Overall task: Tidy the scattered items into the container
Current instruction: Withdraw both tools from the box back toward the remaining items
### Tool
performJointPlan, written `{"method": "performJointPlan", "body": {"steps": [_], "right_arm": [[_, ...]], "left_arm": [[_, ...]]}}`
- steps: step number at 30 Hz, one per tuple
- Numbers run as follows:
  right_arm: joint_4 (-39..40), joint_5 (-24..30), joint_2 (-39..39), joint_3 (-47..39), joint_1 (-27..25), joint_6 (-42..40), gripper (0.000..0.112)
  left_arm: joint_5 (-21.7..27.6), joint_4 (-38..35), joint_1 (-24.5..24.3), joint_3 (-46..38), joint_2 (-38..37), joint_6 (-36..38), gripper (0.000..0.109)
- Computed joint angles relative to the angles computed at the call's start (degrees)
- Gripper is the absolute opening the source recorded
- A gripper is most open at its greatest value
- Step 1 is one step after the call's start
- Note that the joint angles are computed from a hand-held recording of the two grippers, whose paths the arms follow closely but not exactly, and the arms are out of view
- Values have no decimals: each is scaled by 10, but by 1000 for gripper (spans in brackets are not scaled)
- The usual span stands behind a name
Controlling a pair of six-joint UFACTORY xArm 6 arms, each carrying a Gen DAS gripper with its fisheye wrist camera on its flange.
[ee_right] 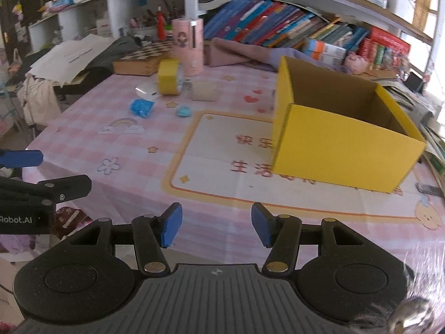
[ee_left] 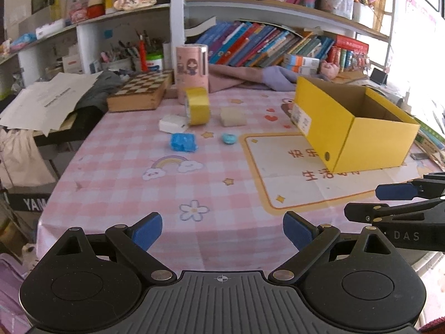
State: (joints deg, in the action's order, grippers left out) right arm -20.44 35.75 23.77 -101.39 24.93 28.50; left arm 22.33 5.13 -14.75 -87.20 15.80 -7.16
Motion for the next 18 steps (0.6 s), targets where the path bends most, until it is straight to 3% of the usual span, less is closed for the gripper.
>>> {"method": "performJointPlan", "body": {"steps": [10,18], "right_arm": [[57,18,79,-112,10,-67,53],[90,44,165,-248,7,-118,54]], "left_arm": [[15,33,19,-23,14,-32,96],[24,55,30,-80,50,-60,96]]}}
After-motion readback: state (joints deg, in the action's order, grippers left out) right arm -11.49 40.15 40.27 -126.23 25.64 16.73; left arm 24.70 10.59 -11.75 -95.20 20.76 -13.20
